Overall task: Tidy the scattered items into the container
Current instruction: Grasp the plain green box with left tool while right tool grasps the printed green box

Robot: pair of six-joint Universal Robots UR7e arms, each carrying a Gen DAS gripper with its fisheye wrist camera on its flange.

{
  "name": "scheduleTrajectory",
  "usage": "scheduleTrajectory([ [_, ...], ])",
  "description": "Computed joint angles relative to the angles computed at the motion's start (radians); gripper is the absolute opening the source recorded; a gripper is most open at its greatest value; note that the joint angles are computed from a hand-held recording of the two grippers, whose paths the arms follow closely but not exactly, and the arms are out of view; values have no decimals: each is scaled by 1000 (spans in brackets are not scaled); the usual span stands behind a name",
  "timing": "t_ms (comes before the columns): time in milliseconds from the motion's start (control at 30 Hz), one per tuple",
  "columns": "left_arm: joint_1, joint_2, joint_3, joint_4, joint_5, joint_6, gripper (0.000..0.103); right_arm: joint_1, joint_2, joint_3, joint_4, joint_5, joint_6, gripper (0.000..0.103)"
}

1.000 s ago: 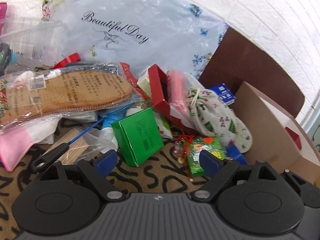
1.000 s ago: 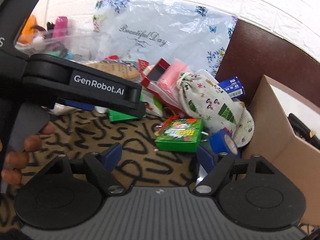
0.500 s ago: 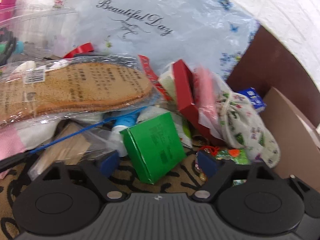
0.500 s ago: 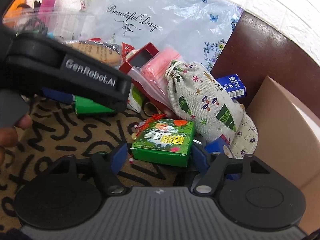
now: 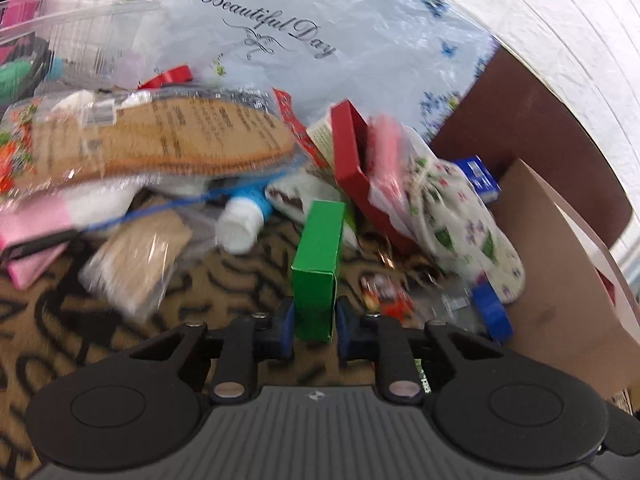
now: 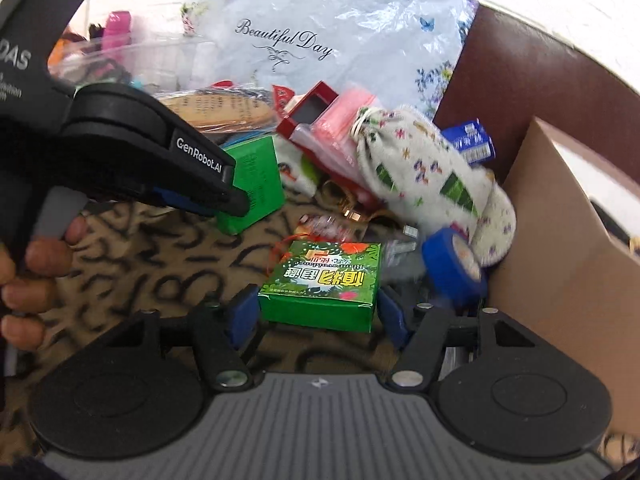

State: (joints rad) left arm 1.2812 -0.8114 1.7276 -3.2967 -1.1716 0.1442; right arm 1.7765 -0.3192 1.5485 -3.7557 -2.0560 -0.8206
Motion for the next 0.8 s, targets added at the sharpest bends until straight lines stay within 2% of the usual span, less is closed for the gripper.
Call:
scheduleTrajectory([
  [133, -6, -65, 89, 15, -20, -2, 20, -2, -67, 131, -2, 27, 63, 63],
  [367, -19, -182, 243, 62, -54, -30, 22, -5, -134, 297, -57, 28, 153, 63],
  [433, -29, -192, 267, 43, -15, -32, 36, -9, -140, 318, -65, 21, 175, 63],
  [500, -43, -194, 288, -4, 39, -26, 66, -13, -140, 331, -84, 18, 185, 64],
  [567, -53, -197, 306, -54, 73, -2, 69, -12, -138, 333, -99, 12, 186, 68],
  [667, -53, -203, 308, -77, 68, 32, 78, -12, -136, 332, -125, 20, 174, 72],
  [800, -62, -159, 277, -131, 85, 146, 79, -12, -129, 322, -117, 19, 176, 72],
])
